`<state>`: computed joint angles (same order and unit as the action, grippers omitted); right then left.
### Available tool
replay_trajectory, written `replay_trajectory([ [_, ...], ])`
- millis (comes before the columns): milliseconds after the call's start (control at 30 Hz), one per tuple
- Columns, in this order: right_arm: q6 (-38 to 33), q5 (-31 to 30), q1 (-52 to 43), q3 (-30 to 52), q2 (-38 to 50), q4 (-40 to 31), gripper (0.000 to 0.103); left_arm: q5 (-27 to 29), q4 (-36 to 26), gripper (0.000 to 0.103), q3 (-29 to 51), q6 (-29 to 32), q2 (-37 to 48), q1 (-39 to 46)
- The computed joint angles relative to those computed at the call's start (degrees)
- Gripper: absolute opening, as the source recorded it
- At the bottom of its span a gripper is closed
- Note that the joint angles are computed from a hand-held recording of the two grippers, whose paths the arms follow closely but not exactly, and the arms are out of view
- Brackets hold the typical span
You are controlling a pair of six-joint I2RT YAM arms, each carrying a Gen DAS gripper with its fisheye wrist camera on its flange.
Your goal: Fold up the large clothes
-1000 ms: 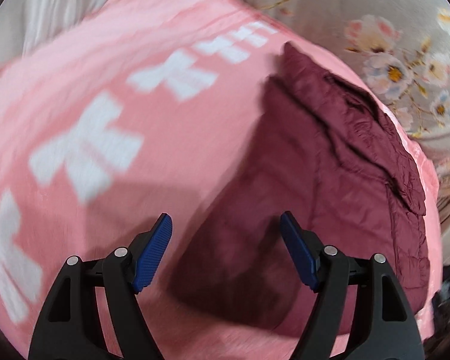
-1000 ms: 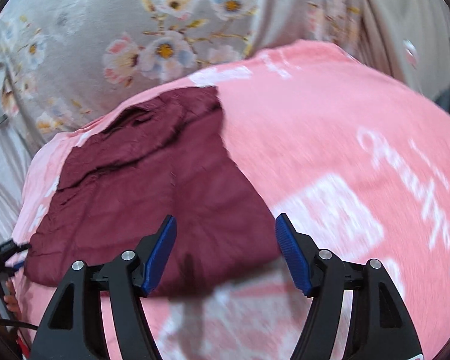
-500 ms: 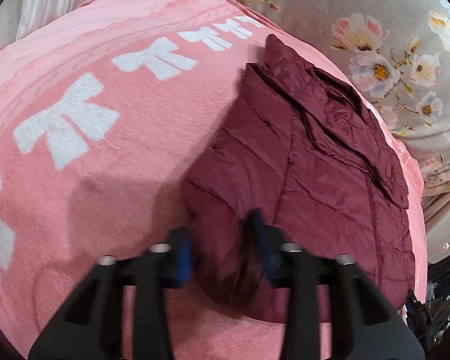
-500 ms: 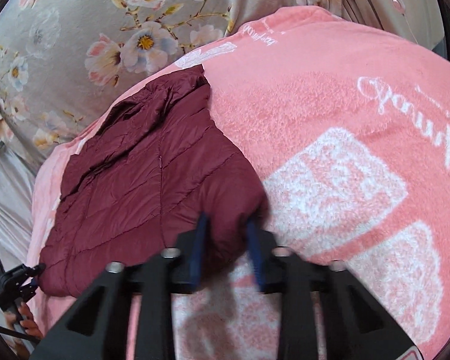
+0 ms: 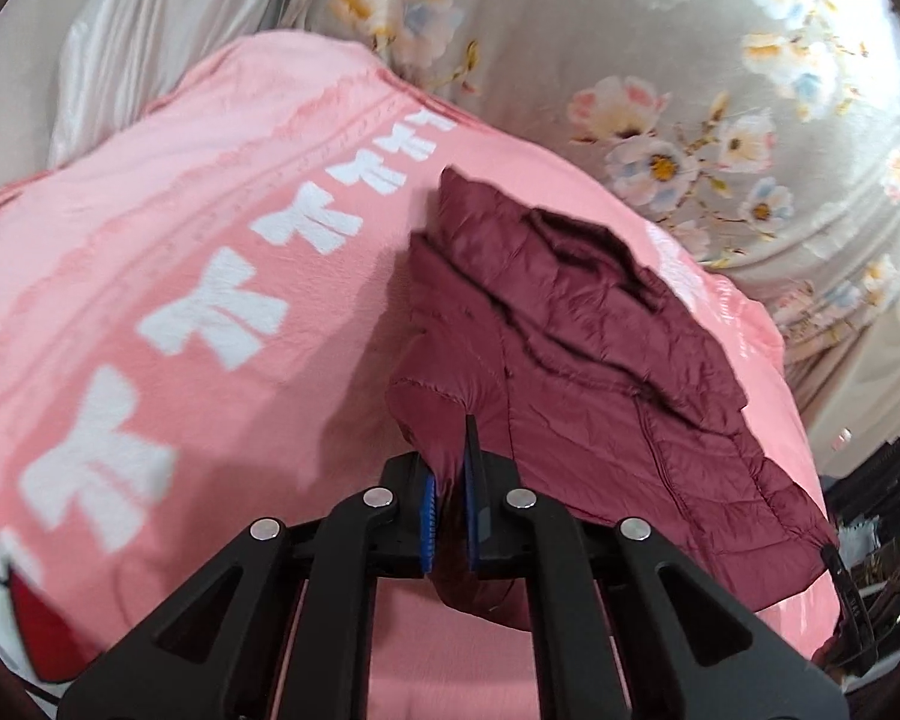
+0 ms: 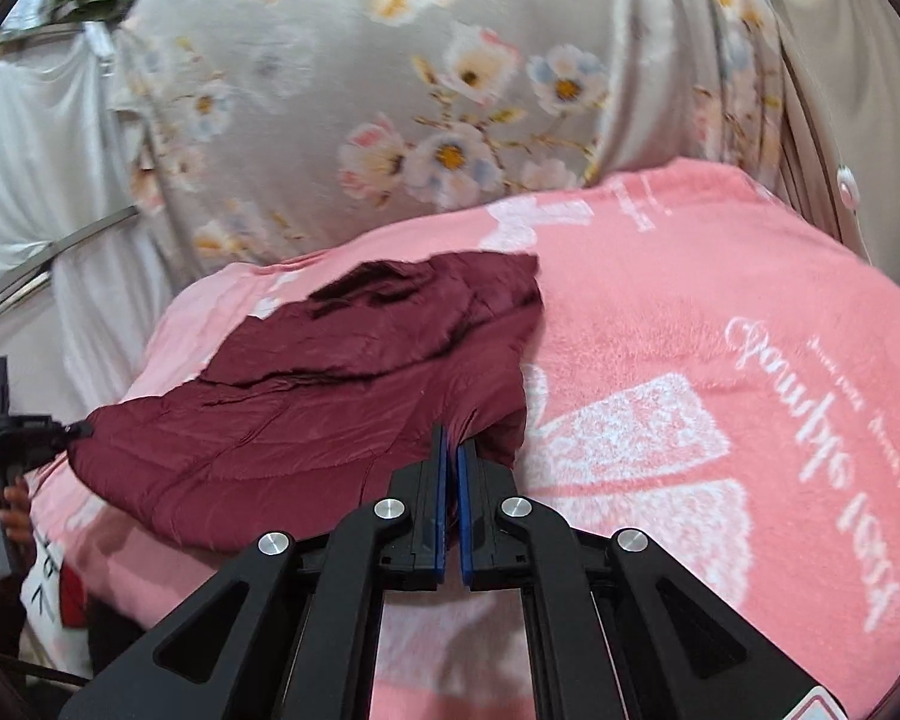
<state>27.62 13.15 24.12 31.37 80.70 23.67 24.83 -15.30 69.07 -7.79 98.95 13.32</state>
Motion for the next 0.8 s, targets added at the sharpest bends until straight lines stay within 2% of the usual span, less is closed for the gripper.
replay_trajectory([
  [67, -1.0, 1.4, 2.2, -4.8, -8.4, -1.9, 0.002, 2.6, -1.1, 0.006, -5.4, 2.1, -7.0, 2.4],
  [200, -1.0, 7.0, 8.5, -8.1, -21.7, -9.8, 0.002, 7.7, -3.4, 0.006, -11.4, 2.8, -17.9, 6.9],
  [300, -2.1, 12.9, 12.7, -6.8, -26.5, -13.0, 0.002, 10.4, -3.5, 0.006, -11.6, 0.7, -23.6, 8.8],
  [400, -3.6, 14.8, 11.5, -4.4, -26.5, -10.1, 0.002, 10.4, -0.1, 0.006, -10.5, -2.4, -26.0, 8.3],
  [467, -4.1, 13.2, 8.3, -2.0, -23.5, -6.2, 0.002, 6.7, 2.9, 0.006, -7.9, -4.2, -24.5, 6.0],
  [567, -4.0, 8.6, 1.9, 4.6, -13.4, 0.0, 0.002, 1.8, 5.0, 0.007, -0.9, -6.0, -17.3, 2.5],
  [667, -3.6, 7.5, -1.6, 15.4, -1.0, 0.0, 0.002, -3.9, 3.6, 0.007, 7.9, -7.2, -8.7, -1.2],
  [800, 0.2, 4.8, -5.9, 30.6, 13.5, -4.6, 0.002, -12.9, 1.9, 0.007, 22.3, -8.6, 5.2, -6.0],
])
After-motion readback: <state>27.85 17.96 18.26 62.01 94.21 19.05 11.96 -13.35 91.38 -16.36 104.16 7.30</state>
